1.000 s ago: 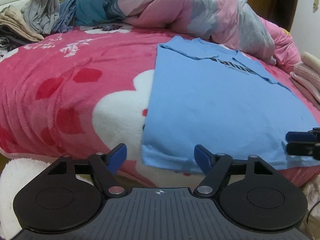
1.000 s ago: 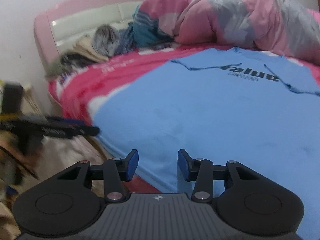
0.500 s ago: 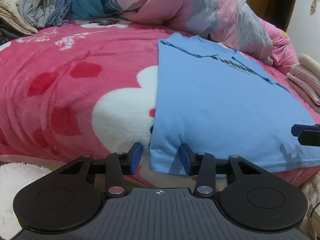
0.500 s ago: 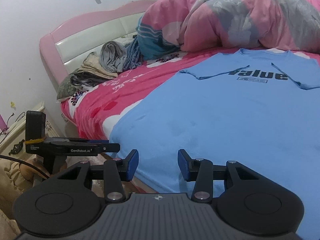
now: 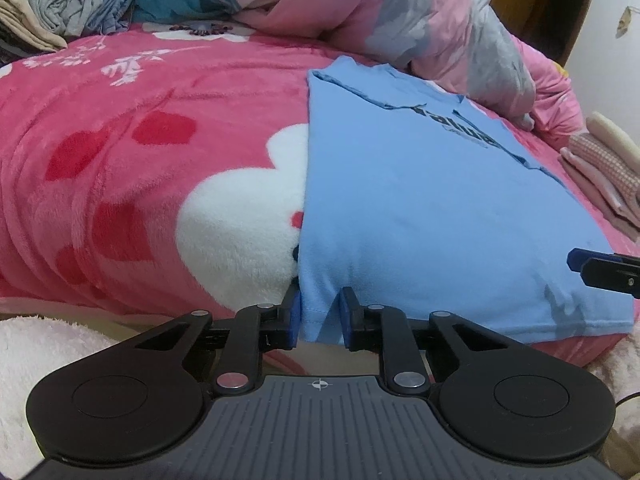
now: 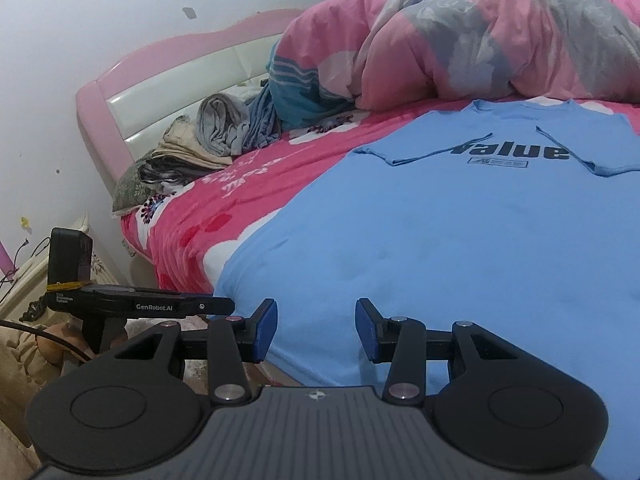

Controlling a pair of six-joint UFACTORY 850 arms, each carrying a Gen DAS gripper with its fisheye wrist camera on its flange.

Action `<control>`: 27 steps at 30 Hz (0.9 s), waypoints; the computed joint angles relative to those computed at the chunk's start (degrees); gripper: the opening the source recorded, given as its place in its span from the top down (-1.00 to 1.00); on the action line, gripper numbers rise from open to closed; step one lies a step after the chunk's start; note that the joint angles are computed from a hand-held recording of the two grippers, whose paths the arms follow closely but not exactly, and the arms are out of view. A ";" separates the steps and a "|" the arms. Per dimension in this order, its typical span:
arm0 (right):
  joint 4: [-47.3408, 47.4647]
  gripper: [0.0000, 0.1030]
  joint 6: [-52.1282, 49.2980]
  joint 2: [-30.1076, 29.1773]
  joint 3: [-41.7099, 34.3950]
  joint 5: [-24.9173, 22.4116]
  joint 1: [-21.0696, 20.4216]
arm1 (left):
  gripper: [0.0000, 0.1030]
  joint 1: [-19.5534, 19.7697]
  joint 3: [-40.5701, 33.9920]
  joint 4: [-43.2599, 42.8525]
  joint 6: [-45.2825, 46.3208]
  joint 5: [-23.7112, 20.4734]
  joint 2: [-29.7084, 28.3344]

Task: Fold clothes
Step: 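Move the left gripper down to the shirt hem edge, then pinch the hem edge with the left gripper while the right gripper pinches the hem beside it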

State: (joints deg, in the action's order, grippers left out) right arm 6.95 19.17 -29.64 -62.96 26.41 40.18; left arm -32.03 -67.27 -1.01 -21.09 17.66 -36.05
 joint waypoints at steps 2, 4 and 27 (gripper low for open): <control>0.38 0.12 -0.46 0.07 0.07 0.26 -0.05 | 0.81 -0.06 0.31 -0.92 0.70 0.00 0.46; 0.14 0.12 -1.26 -0.20 -0.52 -0.09 -0.22 | 0.86 0.18 0.62 1.08 -2.03 -0.15 0.93; 22.82 0.21 -70.55 -19.51 -25.12 -2.51 9.67 | 0.97 4.43 1.18 35.41 -42.86 4.10 3.73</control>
